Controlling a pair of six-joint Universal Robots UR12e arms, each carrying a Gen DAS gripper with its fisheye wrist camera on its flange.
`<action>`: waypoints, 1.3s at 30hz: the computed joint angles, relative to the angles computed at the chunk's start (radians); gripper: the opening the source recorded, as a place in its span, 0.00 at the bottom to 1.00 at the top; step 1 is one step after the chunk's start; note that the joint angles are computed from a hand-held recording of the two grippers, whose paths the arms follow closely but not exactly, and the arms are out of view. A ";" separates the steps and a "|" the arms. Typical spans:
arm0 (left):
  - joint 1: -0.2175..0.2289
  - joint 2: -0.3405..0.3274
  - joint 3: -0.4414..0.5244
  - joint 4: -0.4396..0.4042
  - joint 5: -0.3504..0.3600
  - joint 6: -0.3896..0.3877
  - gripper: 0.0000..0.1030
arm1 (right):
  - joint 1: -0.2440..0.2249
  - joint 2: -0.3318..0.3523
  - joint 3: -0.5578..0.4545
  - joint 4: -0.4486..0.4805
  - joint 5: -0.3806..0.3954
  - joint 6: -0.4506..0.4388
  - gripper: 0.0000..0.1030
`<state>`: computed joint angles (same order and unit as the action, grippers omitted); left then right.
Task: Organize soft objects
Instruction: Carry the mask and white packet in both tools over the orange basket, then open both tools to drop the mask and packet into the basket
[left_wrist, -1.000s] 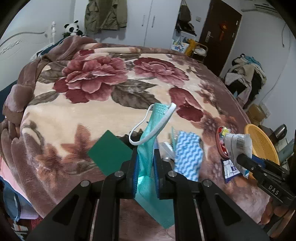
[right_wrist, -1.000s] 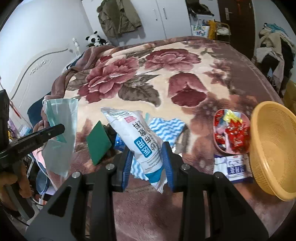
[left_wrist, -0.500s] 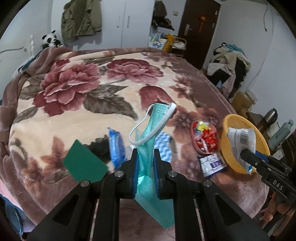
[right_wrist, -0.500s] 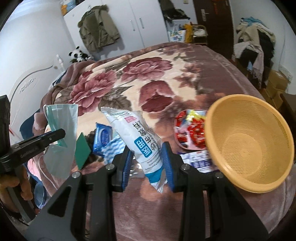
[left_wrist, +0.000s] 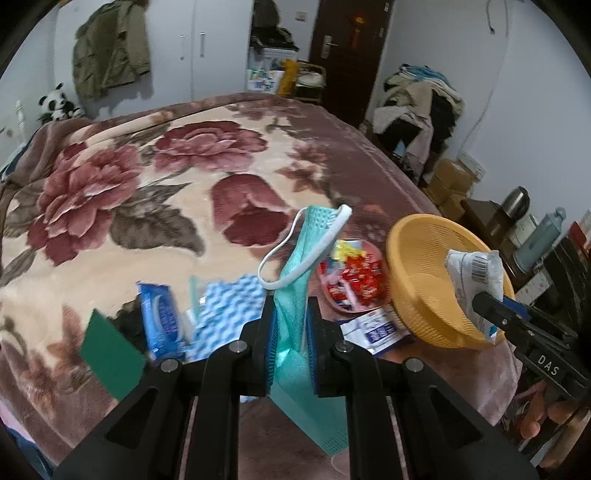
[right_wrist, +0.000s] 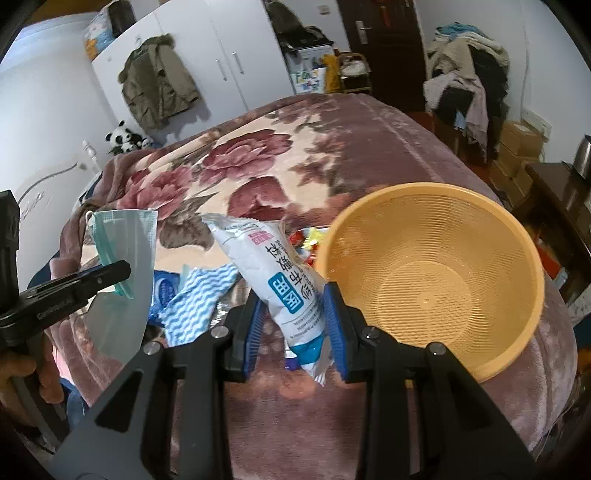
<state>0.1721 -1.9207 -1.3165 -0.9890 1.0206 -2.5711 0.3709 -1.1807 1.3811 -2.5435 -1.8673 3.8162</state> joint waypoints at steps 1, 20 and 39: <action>-0.006 -0.001 0.003 -0.004 0.000 0.003 0.13 | -0.004 -0.005 0.009 -0.003 -0.002 0.008 0.31; -0.143 -0.045 0.086 -0.118 -0.016 0.040 0.13 | -0.085 -0.097 0.140 -0.019 -0.005 0.089 0.32; -0.261 -0.102 0.150 -0.213 0.021 0.050 0.13 | -0.154 -0.132 0.211 -0.052 0.057 0.140 0.33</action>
<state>-0.0890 -2.0226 -1.1663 -1.2016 1.0412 -2.5209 0.2170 -1.3129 1.5924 -2.5952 -1.8104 3.9558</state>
